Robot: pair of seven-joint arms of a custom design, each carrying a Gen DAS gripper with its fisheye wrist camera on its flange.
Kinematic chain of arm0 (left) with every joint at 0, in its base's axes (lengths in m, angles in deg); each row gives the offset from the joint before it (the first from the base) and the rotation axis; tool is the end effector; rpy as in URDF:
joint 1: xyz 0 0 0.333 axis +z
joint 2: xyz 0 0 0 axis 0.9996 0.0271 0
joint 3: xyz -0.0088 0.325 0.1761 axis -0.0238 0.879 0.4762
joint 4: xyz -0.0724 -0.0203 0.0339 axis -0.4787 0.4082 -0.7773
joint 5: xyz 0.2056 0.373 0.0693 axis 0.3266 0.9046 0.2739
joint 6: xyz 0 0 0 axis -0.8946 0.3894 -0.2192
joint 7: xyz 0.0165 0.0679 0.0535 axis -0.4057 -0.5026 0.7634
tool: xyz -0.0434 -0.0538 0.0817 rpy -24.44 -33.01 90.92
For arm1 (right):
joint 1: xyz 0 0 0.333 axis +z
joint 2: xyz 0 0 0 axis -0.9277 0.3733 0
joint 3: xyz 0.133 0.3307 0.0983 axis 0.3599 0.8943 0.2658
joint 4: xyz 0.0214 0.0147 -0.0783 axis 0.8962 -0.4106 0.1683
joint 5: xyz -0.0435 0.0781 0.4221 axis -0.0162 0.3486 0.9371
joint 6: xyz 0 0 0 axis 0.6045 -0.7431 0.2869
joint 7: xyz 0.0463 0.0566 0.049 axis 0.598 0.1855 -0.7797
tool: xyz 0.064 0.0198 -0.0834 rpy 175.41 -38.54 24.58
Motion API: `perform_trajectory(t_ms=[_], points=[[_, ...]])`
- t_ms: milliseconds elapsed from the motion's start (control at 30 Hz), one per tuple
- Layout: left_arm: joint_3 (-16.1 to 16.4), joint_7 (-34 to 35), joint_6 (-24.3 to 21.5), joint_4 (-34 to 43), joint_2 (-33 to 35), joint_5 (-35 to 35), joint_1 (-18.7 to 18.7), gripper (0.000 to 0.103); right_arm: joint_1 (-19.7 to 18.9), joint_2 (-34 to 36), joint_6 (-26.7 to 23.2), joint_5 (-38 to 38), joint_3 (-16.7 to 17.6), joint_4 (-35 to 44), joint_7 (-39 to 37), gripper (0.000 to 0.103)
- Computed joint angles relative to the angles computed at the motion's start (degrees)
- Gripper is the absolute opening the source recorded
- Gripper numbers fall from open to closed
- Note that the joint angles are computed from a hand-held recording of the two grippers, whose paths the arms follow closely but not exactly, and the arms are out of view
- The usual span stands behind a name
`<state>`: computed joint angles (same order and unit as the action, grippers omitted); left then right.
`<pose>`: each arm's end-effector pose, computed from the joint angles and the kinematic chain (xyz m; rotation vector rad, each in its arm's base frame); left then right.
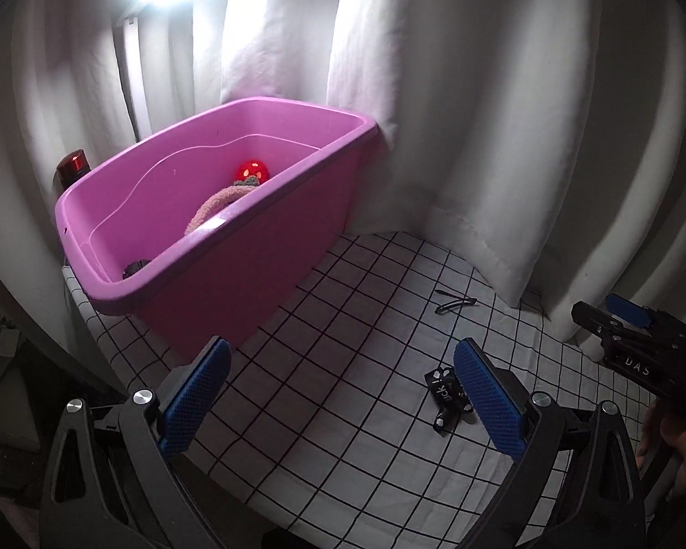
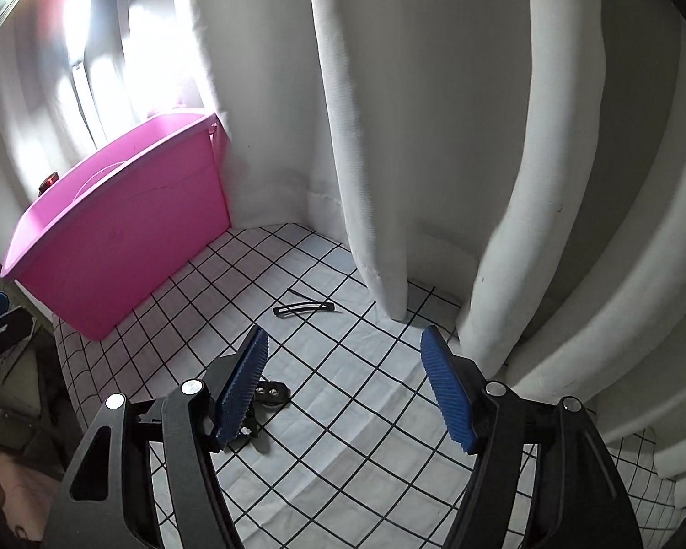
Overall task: Organize jewelry
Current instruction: 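Move both open tools back from the tub over the lanyard and hair clip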
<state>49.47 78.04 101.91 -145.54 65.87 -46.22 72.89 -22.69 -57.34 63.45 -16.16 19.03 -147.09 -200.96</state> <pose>0.5656 -0.2926 0.4933 -1.4528 2.2160 -0.9472 0.4650 0.5457 0.5239 -1.5019 2.2276 -0.7743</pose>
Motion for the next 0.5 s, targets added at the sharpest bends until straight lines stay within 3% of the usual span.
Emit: perform_trajectory(t_ms=[233,500], points=[[4.84,-22.54,-0.48,-1.13,2.96,20.72,-5.90,0.096,-4.03,-0.42,12.88,2.15,-0.05,-6.29,-7.81,0.066],[7.57,-36.79,-1.69,0.80,7.91,30.42,-10.88,0.096,-7.10,1.27,24.07,3.75,-1.42,-10.26,-16.75,0.066]])
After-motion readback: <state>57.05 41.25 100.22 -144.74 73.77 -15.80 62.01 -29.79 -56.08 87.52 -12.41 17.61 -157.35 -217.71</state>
